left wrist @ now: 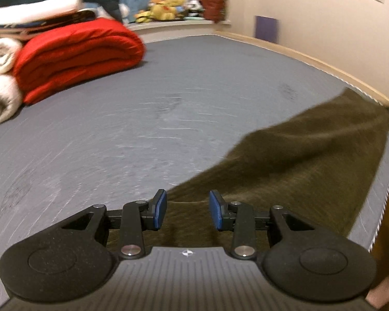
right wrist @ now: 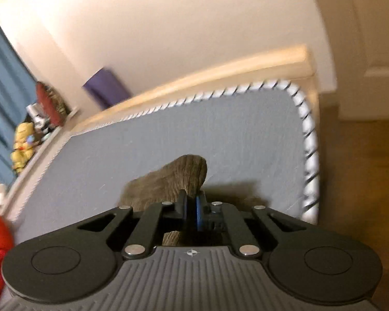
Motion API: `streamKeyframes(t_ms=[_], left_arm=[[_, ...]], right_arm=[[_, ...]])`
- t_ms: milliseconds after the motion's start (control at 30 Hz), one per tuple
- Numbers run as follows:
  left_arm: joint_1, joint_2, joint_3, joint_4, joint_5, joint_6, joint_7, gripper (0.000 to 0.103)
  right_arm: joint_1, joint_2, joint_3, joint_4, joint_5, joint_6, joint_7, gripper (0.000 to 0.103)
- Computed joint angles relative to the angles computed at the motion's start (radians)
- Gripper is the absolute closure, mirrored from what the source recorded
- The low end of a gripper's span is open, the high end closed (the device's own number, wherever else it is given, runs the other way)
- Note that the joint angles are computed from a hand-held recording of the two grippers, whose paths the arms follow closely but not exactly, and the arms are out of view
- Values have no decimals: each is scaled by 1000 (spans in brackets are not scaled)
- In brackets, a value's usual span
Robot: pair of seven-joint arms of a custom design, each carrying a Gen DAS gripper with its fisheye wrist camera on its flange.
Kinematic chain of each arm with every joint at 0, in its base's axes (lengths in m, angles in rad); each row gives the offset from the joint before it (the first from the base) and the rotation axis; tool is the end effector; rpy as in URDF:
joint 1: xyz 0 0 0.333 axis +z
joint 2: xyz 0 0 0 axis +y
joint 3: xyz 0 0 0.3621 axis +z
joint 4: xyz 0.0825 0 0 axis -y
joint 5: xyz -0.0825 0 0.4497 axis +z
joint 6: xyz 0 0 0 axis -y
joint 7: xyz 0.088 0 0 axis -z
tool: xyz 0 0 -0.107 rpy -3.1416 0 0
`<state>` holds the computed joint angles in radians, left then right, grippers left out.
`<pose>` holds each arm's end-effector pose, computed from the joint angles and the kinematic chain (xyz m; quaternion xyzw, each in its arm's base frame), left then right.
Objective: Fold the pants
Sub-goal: 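Lay the cuffs on the waistband and open the right gripper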
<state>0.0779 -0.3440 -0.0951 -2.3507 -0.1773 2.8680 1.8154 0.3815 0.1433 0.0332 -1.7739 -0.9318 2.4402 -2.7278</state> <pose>0.5365 -0.0044 0.5823 -0.6018 0.6802 -0.2917 0.3000 0.6548 0.2853 0.5565 -0.2563 0.8638 -0.2425 0.3596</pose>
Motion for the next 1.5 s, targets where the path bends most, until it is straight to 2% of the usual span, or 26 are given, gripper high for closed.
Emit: streamKeyframes(t_ms=[67,100,167,233,267,300,333,433,500,567,633,700,733,767,800,867,967,1067,1133,1167,1233,1300,1333,1400,1433,1500], left_arm=[[53,0,-28,8,37,-15,-78,63],[88,-2,-47,12,65,-27,-136,63],[148,-9,-70,20,108,-59,-263,57],[187,-15,-62,27,115,-99,-393,54],[199,-16,-54,29,114,-119,-450,54],[204,-12,-39,36,109,-136,-487,54],[206,-12,-26,37,102,-154,-524,54],[162,-6,36,38,23,-182,-529,49],[172,1,28,46,48,-192,-553,43],[219,-1,-13,51,141,-217,-638,34],[230,0,-16,53,178,-240,-693,32],[179,1,38,50,91,-253,-658,34],[131,6,86,50,-3,-260,-588,39],[96,10,121,53,-79,-271,-515,55],[93,9,121,52,-85,-270,-475,64],[89,-24,112,34,-53,-233,-356,73],[62,-113,146,-26,-167,-167,-274,76],[145,-143,93,-45,-92,-224,-325,75],[170,-115,66,-20,-24,-309,-330,65],[203,-102,26,-12,55,-325,-359,55],[277,-110,-58,-20,231,-267,-462,48],[309,-136,-91,-49,329,-151,-525,47],[288,-139,-74,-60,332,-93,-521,47],[150,-127,32,-71,215,-4,-387,48],[71,-123,83,-73,149,21,-304,49],[-28,-99,136,-61,72,39,-173,55]], right_arm=[[-14,4,12,-13,141,-36,-67,97],[-17,4,12,-24,181,-40,-54,96],[-14,7,7,-17,176,-42,-44,91],[13,19,7,26,96,-128,-56,81],[31,28,10,54,58,-185,-65,69],[47,40,11,79,19,-234,-74,52],[60,45,10,94,-22,-263,-70,46],[60,40,8,93,-43,-236,-84,46],[59,51,11,103,-24,-218,-100,46],[53,59,11,105,10,-190,-122,46],[49,64,11,101,51,-163,-136,46],[37,78,9,105,102,-126,-179,46],[38,85,10,112,122,-130,-203,46],[38,92,11,119,143,-128,-231,46],[38,98,10,122,161,-120,-254,46],[43,108,7,133,189,-126,-283,46],[54,118,1,148,210,-141,-296,46],[63,126,-5,162,215,-153,-310,44],[64,136,-8,171,220,-161,-334,44],[64,141,-9,176,222,-166,-349,44],[69,152,-11,189,222,-186,-383,44],[73,156,-13,198,222,-198,-399,45],[75,156,-15,199,221,-200,-399,45],[78,156,-17,199,221,-200,-400,46],[78,155,-18,198,221,-202,-402,46],[78,154,-20,194,219,-202,-401,46]])
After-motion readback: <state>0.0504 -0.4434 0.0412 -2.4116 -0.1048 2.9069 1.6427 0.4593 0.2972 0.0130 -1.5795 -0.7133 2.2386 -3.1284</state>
